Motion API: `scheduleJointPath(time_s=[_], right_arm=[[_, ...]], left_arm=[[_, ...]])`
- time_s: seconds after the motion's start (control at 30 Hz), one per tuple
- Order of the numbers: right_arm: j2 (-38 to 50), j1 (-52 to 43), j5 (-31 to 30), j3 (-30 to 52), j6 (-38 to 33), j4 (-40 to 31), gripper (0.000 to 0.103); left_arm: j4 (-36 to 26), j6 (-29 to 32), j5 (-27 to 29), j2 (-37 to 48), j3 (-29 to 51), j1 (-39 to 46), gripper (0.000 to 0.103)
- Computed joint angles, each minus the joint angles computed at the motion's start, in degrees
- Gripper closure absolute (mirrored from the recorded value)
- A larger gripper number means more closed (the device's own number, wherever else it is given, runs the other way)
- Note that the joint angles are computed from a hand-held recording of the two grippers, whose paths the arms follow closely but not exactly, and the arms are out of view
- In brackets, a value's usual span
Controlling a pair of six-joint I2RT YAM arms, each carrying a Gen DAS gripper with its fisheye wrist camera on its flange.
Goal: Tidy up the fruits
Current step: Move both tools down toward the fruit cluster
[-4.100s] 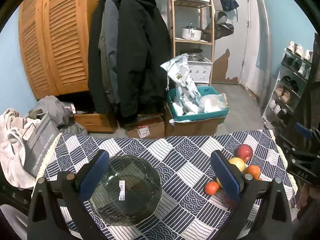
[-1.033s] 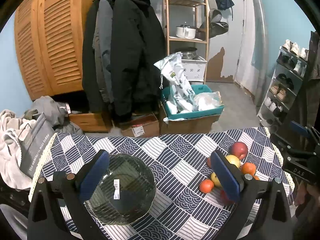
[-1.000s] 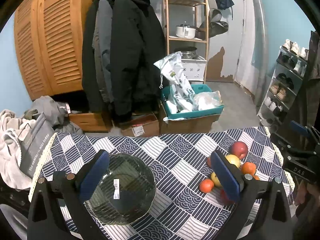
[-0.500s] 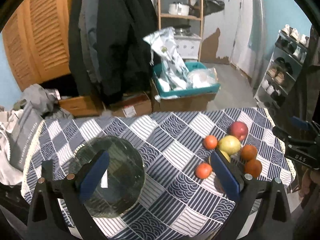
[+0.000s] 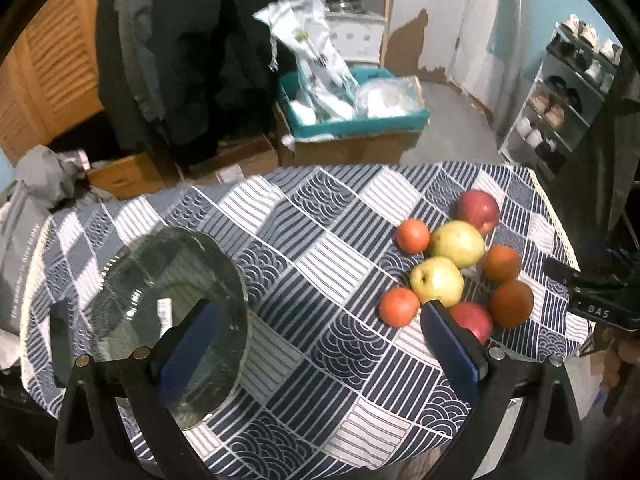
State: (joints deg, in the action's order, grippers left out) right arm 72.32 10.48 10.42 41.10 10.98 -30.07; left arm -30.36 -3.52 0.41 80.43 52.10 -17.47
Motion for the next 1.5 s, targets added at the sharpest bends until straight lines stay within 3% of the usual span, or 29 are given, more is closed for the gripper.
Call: scheduleJointPath(time_s=[0.53, 1.2, 1.37, 1.5], right_arm=[[14.9, -7.4, -7.6, -2.2, 1.9, 5.3, 0.017], [19.8, -11.1, -16.3, -2.6, 2.3, 9.0, 0.018], [22.9, -10.6, -17.7, -1.6, 2.6, 10.2, 0.022], [27.1, -8.9, -18.0, -0.4, 3.2, 11.3, 0.036]], left_arm=[[4.9, 0.2, -3.2, 13.5, 1.5, -4.7, 0.001], [6.6, -1.4, -0.8, 26.3, 8.3, -7.5, 0.002], [6.7, -2.0, 2.0, 28.9, 9.4, -7.2, 0.006], [6.9, -2.0, 2.3, 31.0, 10.1, -7.5, 0.006]])
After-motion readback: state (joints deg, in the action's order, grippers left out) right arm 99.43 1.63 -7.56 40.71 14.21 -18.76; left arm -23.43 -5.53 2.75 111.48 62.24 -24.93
